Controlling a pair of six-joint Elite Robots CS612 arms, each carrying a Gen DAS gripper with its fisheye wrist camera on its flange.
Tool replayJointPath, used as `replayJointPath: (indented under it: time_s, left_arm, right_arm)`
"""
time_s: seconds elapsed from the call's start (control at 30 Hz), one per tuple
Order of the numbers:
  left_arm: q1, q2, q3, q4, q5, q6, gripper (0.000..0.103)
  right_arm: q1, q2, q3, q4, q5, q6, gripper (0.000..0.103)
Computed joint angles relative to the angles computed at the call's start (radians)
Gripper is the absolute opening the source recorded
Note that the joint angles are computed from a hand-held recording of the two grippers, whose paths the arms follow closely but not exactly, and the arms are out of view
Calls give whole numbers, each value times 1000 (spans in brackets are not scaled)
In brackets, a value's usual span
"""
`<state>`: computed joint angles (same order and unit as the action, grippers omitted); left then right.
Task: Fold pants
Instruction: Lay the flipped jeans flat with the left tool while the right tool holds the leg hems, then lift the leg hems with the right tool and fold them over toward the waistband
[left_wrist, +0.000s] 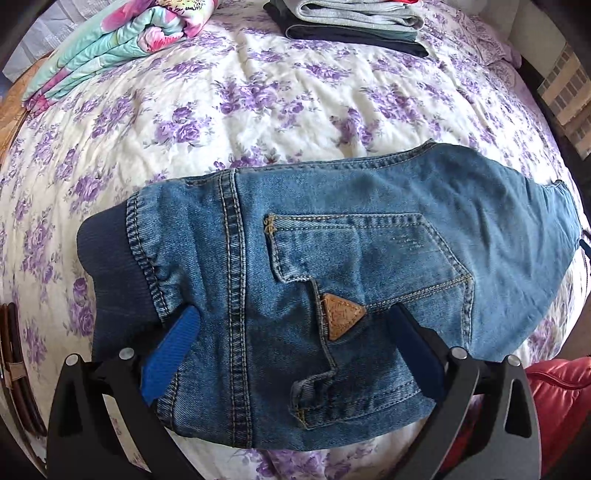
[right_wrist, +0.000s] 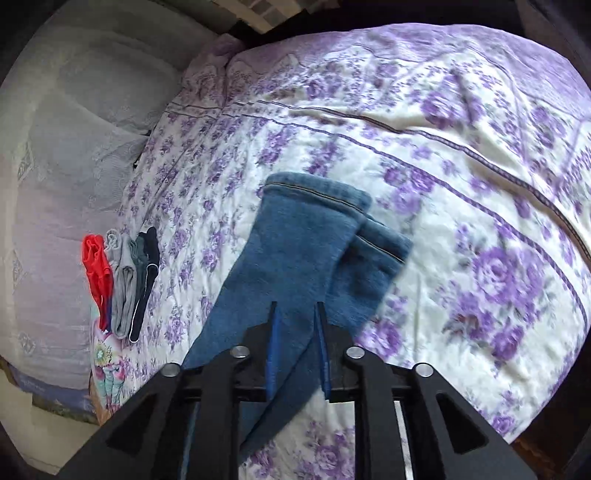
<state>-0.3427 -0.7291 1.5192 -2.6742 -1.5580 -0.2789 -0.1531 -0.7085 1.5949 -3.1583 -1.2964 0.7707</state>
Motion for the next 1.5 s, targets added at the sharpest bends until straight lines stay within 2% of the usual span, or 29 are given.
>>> replayJointPath:
  time_s: [0.2,0.3,0.37,0.47,0.53,0.6,0.7,0.73,0.77,0.83,0.87,0.9,0.93,1.0,1.03,1.07,1.13,1.17,1.2,1.27,1.33,1.37,1.4,1.43,1.5]
  left_arm:
    - [-3,-2,6,-7,13,-12,99]
    - [-1,-5,14,-28,4,-34,99]
    - [5,-8,26,-65,-16,-66,98]
    - [25,-10,43,-131,-80,-123,98]
    - [35,-8,46,-158,-115,-152,98]
    - [35,-7,45,-158,-119,-154,98]
    - [28,-6,32,-118,-99,-135,98]
    - [27,-6,28,-106,-97,-130,98]
    - [26,-6,25,-98,-97,-125,98]
    - [28,-9,25,-92,-101,-123,98]
    - [28,-11,26,-95,-100,-124,98]
    - [25,-16,31,-105,-90,-125,98]
    - [21,-21,37,-117,-70,-121,98]
    - [10,-32,49,-143,-22,-108,98]
    - [8,-35,53,-150,-10,-103,98]
    - [8,-35,52,-146,-6,-101,98]
    - [10,-32,49,-117,7,-126,98]
    - [11,-32,52,-109,20,-146,98]
    - [15,-32,58,-108,21,-170,98]
    - [21,-39,77,-142,5,-192,98]
    - [13,-56,97,-147,62,-205,98]
    - [8,-67,109,-148,103,-215,98]
    - [8,-76,126,-174,118,-233,98]
    - [12,-80,136,-198,112,-249,98]
    - [26,-77,142,-215,82,-300,98]
  right_arm:
    - [-4,33,-40,64,16,41,36]
    - [-11,43,-43,39,43,57,37]
    - [-11,39,-44,-1,54,28,6]
    - [-6,0,-16,-44,46,-76,5]
    - [-9,-20,13,9,6,-125,5]
    - [-22,-8,36,55,24,-64,5]
    - [-30,4,49,-7,51,13,10]
    - [-28,-2,48,-4,33,14,13]
    - [-23,-16,54,-5,-19,1,15]
    - [-3,-49,65,-6,-206,-33,16]
    - [5,-59,66,-23,-265,-59,16]
    - [15,-59,51,-44,-285,-118,16]
    - [21,-55,31,-42,-263,-195,16]
    - [41,-36,-35,-7,-129,-400,18]
    - [52,-23,-69,28,-51,-486,28]
    - [66,-7,-113,91,49,-591,40]
    - [97,28,-206,297,226,-799,51]
    - [119,53,-249,402,265,-898,54]
    - [142,78,-288,506,262,-979,54]
    - [170,124,-360,677,186,-1055,55]
    - [168,123,-379,710,191,-1054,51]
    - [163,119,-386,707,231,-1054,44]
    - [155,114,-384,665,301,-1056,43]
    - [153,109,-393,650,341,-1063,43]
    - [165,140,-483,742,395,-1112,43]
